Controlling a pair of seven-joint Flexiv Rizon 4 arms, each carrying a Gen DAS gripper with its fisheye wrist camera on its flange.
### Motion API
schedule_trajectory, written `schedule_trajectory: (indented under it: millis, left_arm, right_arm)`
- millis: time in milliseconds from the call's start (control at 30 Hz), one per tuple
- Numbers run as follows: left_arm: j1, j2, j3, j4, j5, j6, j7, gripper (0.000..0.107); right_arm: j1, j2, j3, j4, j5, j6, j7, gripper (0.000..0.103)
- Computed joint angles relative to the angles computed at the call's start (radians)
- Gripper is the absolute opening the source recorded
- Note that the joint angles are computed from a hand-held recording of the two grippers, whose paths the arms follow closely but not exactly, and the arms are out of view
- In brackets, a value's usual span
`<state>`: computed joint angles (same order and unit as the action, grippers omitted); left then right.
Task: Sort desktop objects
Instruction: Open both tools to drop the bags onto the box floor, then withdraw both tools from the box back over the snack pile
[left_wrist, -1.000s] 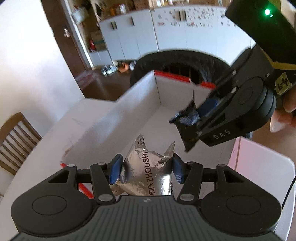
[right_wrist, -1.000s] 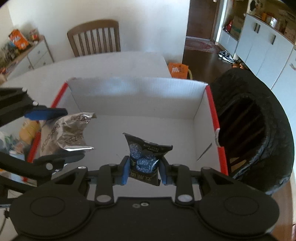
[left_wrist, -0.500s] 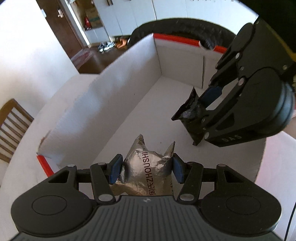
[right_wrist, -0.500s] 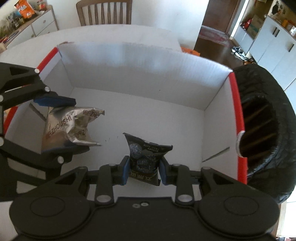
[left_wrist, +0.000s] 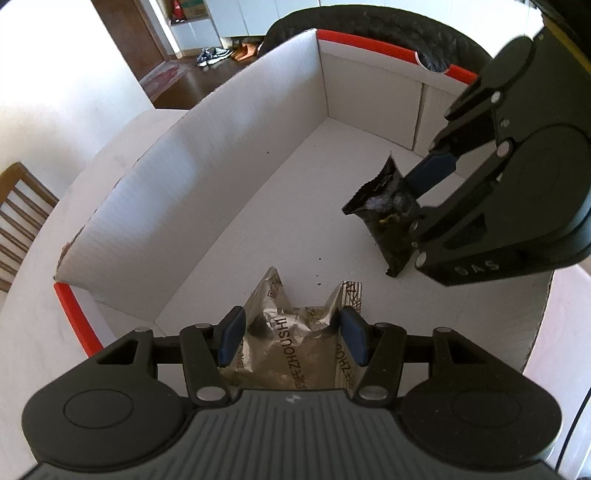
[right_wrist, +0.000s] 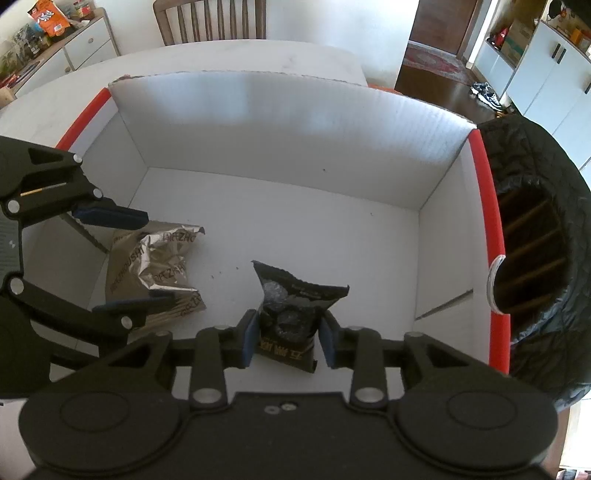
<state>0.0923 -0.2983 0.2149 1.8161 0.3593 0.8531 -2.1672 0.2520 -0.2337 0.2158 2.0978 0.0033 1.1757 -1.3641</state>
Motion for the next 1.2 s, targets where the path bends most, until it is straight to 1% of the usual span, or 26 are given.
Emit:
schedule_trajectory:
  millis: [67,100,167,200,233,267,300,467,533,600,733,867,933,1000,1133,1167,1200]
  left_arm:
    - [-0.001,0.012,0.003,0.016,-0.003,0.015,-0.018,0.059]
    - [-0.001,0.018,0.003,0.025,-0.004,0.025,-0.03,0.063]
    - [-0.005,0.033,0.006,0.04,0.006,0.042,-0.051,0.071]
    - [-0.01,0.039,0.008,0.043,0.019,0.044,-0.067,0.072]
    - [-0.011,0.047,0.01,0.048,0.027,0.047,-0.077,0.072]
    - [-0.01,0.049,0.008,0.047,0.031,0.049,-0.085,0.073]
    - [-0.011,0.055,0.008,0.05,0.034,0.05,-0.099,0.074]
    - [-0.015,0.06,0.0,0.029,0.051,0.057,-0.167,0.075]
    - [-0.023,0.075,0.001,0.035,0.07,0.06,-0.199,0.077]
    - [-0.03,0.088,0.002,0.04,0.097,0.063,-0.229,0.077]
    - [-0.041,0.107,-0.001,0.039,0.159,0.053,-0.298,0.077]
    - [-0.047,0.145,-0.013,0.054,0.208,0.053,-0.352,0.078]
    - [-0.046,0.167,-0.021,0.067,0.225,0.053,-0.385,0.081]
    - [-0.044,0.191,-0.029,0.084,0.24,0.058,-0.42,0.085]
    - [-0.038,0.237,-0.051,0.115,0.271,0.053,-0.47,0.088]
    - [-0.035,0.249,-0.056,0.126,0.277,0.058,-0.48,0.091]
    - [-0.033,0.262,-0.062,0.136,0.285,0.057,-0.495,0.098]
  right_arm:
    - [-0.003,0.001,0.005,-0.001,0.014,0.003,-0.005,0.043]
    - [-0.007,0.001,0.009,-0.001,0.026,0.009,-0.012,0.047]
    - [-0.01,0.007,0.012,0.002,0.041,0.018,-0.016,0.048]
    - [-0.013,0.011,0.014,0.004,0.051,0.022,-0.019,0.052]
    - [-0.014,0.017,0.015,0.007,0.057,0.027,-0.02,0.06]
    - [-0.014,0.023,0.014,0.014,0.059,0.038,-0.019,0.065]
    - [-0.015,0.03,0.014,0.02,0.063,0.049,-0.021,0.067]
    - [-0.014,0.069,0.016,0.045,0.083,0.066,-0.018,0.067]
    - [-0.008,0.08,0.01,0.051,0.077,0.078,0.0,0.069]
    - [-0.003,0.091,0.0,0.068,0.056,0.096,0.023,0.071]
    - [-0.012,0.119,0.006,0.074,0.084,0.098,0.008,0.074]
    - [-0.006,0.144,0.004,0.091,0.092,0.112,0.024,0.075]
    - [-0.005,0.162,0.004,0.099,0.108,0.114,0.028,0.075]
    - [0.004,0.17,0.001,0.112,0.095,0.136,0.05,0.076]
    - [0.018,0.199,0.0,0.142,0.059,0.175,0.102,0.077]
    - [0.021,0.207,0.0,0.149,0.053,0.181,0.114,0.077]
    - [0.023,0.214,0.001,0.154,0.051,0.188,0.123,0.078]
